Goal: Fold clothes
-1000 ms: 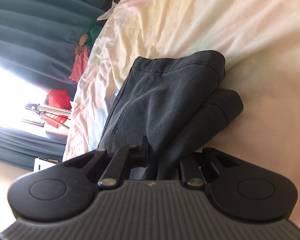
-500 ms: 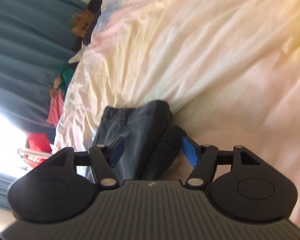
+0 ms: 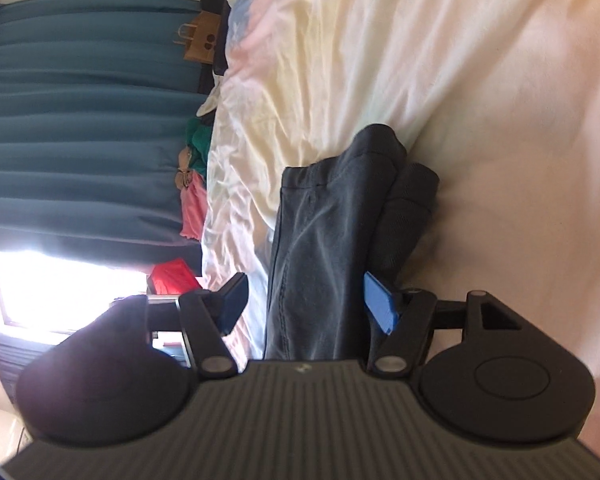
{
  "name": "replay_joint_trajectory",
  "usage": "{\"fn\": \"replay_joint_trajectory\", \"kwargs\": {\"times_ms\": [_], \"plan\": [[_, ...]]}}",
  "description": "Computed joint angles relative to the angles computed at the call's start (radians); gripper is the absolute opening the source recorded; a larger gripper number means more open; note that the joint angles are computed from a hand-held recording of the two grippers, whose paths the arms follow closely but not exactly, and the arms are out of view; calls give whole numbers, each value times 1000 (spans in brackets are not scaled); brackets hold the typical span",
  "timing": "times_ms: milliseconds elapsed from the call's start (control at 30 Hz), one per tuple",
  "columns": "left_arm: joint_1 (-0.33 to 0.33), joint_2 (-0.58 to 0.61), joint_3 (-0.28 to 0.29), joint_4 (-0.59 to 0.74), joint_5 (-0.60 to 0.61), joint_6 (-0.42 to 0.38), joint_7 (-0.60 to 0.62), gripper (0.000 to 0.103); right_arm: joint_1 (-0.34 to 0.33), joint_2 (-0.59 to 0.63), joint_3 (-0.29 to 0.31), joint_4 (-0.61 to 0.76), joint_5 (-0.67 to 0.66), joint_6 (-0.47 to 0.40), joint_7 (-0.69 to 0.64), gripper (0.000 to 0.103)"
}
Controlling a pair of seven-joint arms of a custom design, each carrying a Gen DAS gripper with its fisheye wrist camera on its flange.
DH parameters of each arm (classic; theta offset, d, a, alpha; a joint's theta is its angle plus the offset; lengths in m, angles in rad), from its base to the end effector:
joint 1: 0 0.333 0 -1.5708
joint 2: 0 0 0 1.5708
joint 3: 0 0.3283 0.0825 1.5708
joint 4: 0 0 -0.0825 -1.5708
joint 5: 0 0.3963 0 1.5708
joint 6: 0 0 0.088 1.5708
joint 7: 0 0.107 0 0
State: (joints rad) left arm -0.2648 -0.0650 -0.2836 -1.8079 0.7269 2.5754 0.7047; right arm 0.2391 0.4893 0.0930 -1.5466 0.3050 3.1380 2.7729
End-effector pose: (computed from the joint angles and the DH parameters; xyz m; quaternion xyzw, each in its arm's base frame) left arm 0.5067 -0.3294 0.6664 -0.5730 0.6627 -0.3501 0.3317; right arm 0.7237 0.2051 0.5066 -0.1519 0.8377 0.0862 0.5175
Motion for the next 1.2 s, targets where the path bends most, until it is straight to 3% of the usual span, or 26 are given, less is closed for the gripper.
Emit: {"fn": "replay_joint_trajectory", "kwargs": {"times_ms": [100, 233, 333, 400, 500, 533, 600, 667, 767, 900, 1000, 1200], "plan": [[-46, 197, -14, 172, -11, -15, 126, 82, -57, 15, 74, 19, 24, -39, -51, 66], [-100, 394, -7, 334, -93, -56, 325, 82, -59, 41, 79, 57, 39, -83, -93, 66], [-154, 480, 45, 401, -80, -90, 325, 77, -40, 63, 54, 92, 32, -120, -104, 66], [-190, 505, 96, 405, -46, -71, 287, 77, -36, 83, 47, 119, 27, -130, -121, 66], [-223, 495, 165, 351, 3, 16, 213, 77, -17, 108, 20, 154, 0, -123, -143, 64], [-227, 493, 177, 337, 12, 40, 198, 76, -5, 116, 3, 169, -17, -135, -145, 58], [-225, 482, 191, 302, 18, 101, 167, 70, 23, 134, -44, 201, -54, -160, -132, 47], [-224, 473, 199, 276, 23, 144, 150, 64, 42, 147, -75, 220, -75, -179, -101, 29], [-213, 458, 194, 239, 24, 211, 184, 47, 85, 143, -143, 219, -128, -210, -28, 8], [-208, 453, 192, 222, -12, 242, 213, 34, 119, 115, -190, 185, -210, -184, 25, 5], [-211, 445, 201, 205, -17, 274, 218, 13, 129, 92, -203, 159, -251, -168, 44, 5], [-178, 406, 176, 150, -90, 343, 268, 4, 109, 42, -175, 99, -254, -175, 68, 5]]}}
